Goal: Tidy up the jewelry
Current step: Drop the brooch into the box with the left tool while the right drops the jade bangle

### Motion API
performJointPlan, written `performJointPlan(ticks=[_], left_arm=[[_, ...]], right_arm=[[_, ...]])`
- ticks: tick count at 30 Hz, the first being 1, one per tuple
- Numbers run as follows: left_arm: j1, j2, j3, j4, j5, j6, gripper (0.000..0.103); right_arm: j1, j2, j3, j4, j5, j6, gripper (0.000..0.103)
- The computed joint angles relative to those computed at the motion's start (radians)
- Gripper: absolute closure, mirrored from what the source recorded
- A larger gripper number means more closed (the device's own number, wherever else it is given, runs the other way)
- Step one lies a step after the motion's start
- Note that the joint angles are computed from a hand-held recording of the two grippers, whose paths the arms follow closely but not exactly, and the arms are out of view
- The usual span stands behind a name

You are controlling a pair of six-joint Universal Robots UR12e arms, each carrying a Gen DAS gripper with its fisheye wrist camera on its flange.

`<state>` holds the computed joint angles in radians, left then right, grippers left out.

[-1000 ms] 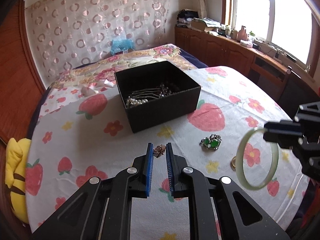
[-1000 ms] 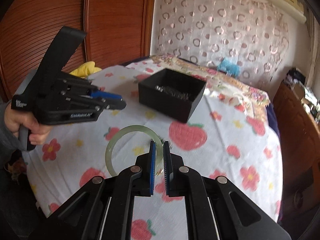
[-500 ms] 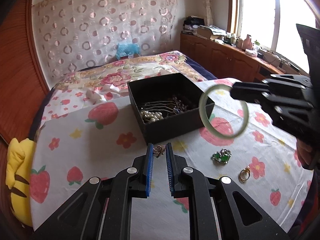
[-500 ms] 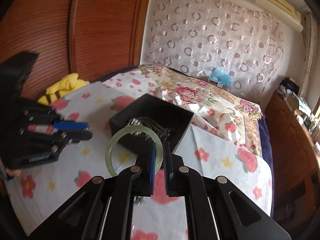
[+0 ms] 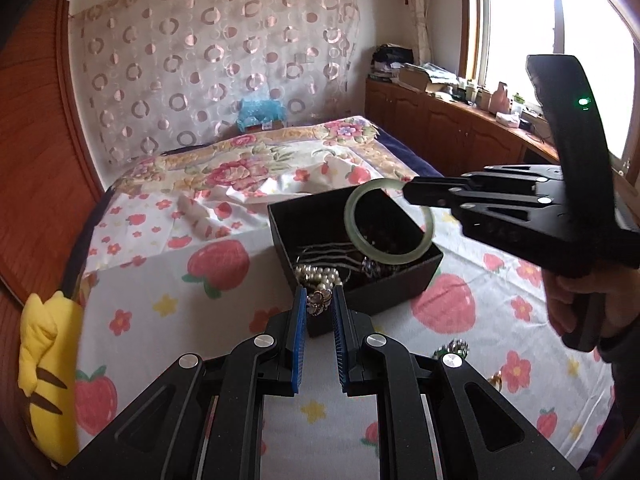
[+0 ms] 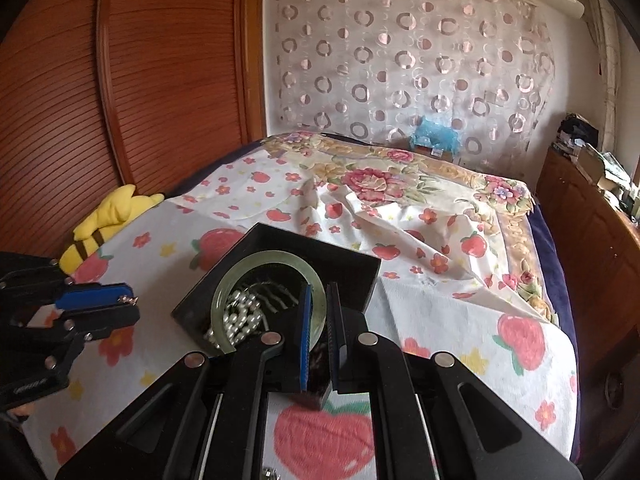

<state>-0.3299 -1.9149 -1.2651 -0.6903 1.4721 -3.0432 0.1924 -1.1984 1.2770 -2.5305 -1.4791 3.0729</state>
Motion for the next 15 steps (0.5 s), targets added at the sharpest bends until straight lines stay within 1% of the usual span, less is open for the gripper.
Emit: performJointPlan(ticks=[2, 6, 8, 13, 15], left_arm=[[-0.003, -0.008, 0.012, -0.001, 0.006, 0.003, 0.091], [-0.008, -0.025, 0.034, -0.011, 0.015, 0.009, 0.091], [-0.009, -0.028, 0.04, -0.016, 0.015, 0.006, 0.091], [-0.012, -0.047, 0.066, -0.036, 0.014, -0.001, 0.091], [-0.014, -0.056, 0.077, -0.044, 0.014, -0.001, 0.091]], right_arm=[[-0.005, 0.009, -0.01, 0.011, 0.02, 0.013, 0.094], [-0.011, 0.014, -0.009, 0.024, 0.034, 0.027, 0.094], [-0.016, 0.013, -0.004, 0.037, 0.06, 0.029, 0.093], [-0.025, 0.003, 0.014, 0.026, 0.091, 0.022, 0.092], [-0.027, -0.004, 0.021, 0.019, 0.088, 0.019, 0.092]])
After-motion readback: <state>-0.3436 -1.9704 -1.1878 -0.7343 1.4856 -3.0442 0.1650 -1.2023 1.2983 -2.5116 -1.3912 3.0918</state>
